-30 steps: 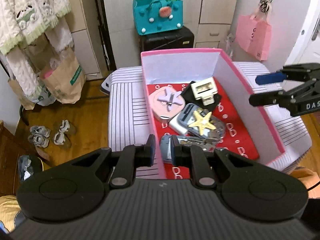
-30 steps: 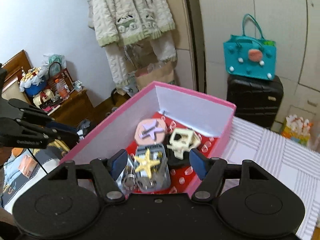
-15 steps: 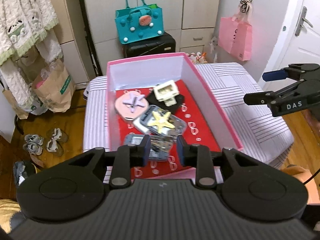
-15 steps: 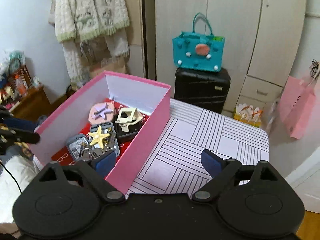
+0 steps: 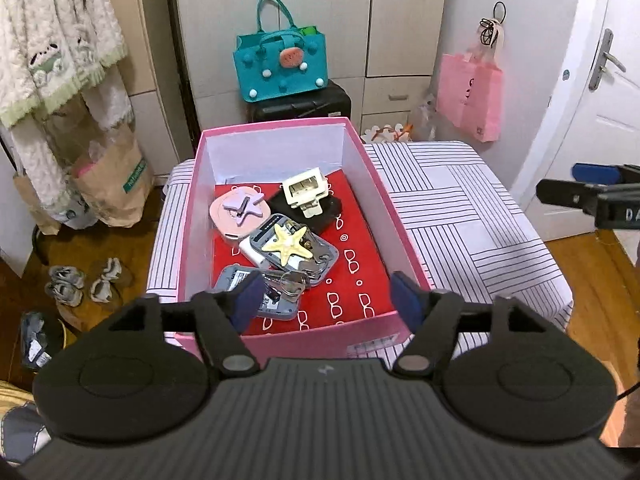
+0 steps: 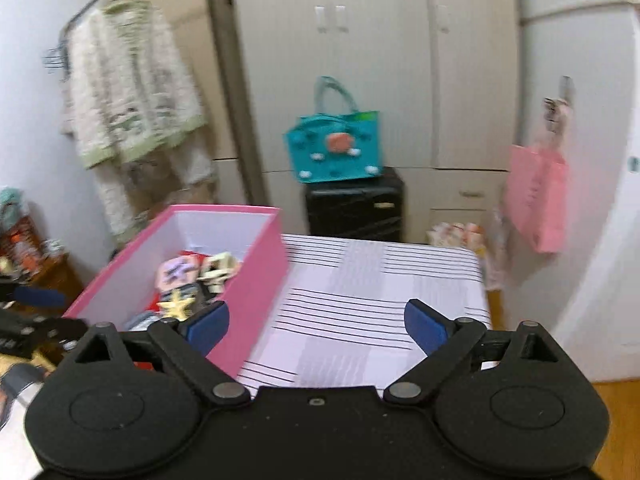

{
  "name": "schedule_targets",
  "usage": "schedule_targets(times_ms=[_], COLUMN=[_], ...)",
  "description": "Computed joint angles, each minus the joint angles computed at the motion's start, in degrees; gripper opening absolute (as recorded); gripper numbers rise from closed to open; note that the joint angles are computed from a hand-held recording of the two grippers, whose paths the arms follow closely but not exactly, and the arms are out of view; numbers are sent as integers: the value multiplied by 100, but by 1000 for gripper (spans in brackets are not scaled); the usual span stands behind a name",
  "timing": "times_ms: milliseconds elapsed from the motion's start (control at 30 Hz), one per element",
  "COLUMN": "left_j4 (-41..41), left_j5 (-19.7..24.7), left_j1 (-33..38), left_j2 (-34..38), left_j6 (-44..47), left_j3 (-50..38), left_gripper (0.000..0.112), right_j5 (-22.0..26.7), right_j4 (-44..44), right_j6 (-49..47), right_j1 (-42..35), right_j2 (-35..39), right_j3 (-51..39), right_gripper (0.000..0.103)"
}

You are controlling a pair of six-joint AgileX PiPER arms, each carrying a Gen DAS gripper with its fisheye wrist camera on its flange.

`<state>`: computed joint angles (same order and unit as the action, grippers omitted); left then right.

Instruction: Organize rigid objects

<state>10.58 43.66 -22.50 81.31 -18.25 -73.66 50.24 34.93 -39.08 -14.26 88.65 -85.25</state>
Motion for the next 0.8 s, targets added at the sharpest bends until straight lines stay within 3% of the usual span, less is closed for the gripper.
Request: schedule_targets(times_ms=[133, 233, 367, 567, 667, 800], left_j4=[425, 1299, 2012, 2912, 3819, 4056], left_j5=[-230, -161, 182, 17, 402, 558], left_j1=[-287, -707, -1174, -1813, -2335, -2574], left_j2=[-136, -158, -84, -264, -250, -292], left_j6=[-453, -1332, -2334, -3448, -4449, -4816], left_j3=[260, 423, 493, 1040, 1179, 1242], left_gripper=[96, 101, 103, 103, 103, 103], right_j5=[-239, -255, -552, -878, -1076, -1353], right_j4=[-245, -273, -292, -430, -649, -996], right_j6=[169, 129, 220, 330, 621, 1001], right_j1=[27, 17, 13, 98, 194, 316], right_j2=[-329, -601, -1102, -1649, -1821, -2049], right_j3=[392, 718, 1354, 2040, 2279, 2568], right_gripper=[102, 102, 102, 102, 102, 102])
